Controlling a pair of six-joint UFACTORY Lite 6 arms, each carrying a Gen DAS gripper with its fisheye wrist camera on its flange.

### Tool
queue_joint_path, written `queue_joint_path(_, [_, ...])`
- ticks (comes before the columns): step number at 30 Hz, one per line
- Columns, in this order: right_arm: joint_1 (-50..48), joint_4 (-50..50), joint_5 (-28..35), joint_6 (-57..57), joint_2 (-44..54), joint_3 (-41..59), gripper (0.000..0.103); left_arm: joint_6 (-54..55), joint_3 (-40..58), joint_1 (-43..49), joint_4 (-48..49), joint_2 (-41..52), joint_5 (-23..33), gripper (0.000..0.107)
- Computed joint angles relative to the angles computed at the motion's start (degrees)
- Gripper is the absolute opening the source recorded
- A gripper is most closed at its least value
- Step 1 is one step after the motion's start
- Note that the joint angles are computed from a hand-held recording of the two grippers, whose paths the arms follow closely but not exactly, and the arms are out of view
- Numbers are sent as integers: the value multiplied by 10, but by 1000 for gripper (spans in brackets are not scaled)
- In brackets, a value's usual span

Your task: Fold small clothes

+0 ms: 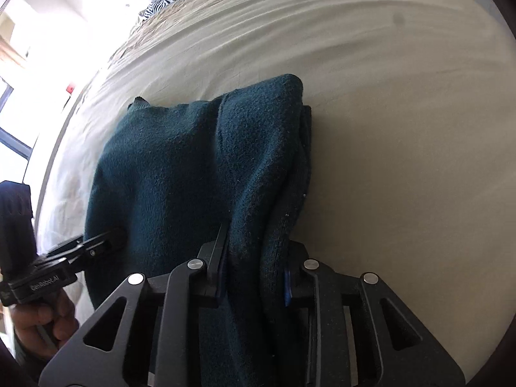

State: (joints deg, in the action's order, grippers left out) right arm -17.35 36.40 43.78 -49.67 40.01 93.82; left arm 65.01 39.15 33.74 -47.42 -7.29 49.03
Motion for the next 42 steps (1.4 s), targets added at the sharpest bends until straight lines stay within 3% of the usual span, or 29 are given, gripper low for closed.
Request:
queue_joint_path(3, [60, -62, -122, 6, -146, -156, 20, -1, -19, 43, 33, -68, 39, 38])
queue_joint_path(6, [90, -62, -152, 0, -263, -259, 19, 43, -32, 146, 64, -146, 115, 38])
queue_joint_path(12, [110, -7, -104, -17, -494, -445, 19, 264, 0, 470, 137, -178, 310, 38])
queue_joint_path(16, [174, -33, -92, 52, -638, -557, 19, 391, 51, 629, 183, -111, 354, 38])
queue_joint_path(22, [339, -104, -127, 250, -726, -641, 19, 465, 137, 729, 220, 21, 331, 39])
queue_joint_path(26, [405, -111, -181, 288, -695, -653, 19, 480, 159, 731, 222, 92, 277, 40])
queue_joint_path(29, [389, -4, -218, 186, -624, -656, 20, 487, 132, 717, 223, 109, 218, 44])
queue_joint_path(33, [342, 208, -234, -23, -563, -694, 21, 508, 97, 715, 207, 98, 192, 53])
queue_joint_path(34, [322, 256, -220, -73, -574, -717, 22, 520, 88, 718, 201, 95, 181, 56])
queue_joint_path(36, [293, 305, -196, -137, -560, -721, 23, 524, 80, 715, 186, 104, 155, 75])
queue_joint_path(38, [268, 370, -183, -222, -522, -718, 29, 507, 92, 710, 186, 131, 149, 79])
queue_joint_path(42, [164, 455, -77, -360, -422, -704, 35, 521, 92, 717, 176, 133, 146, 79])
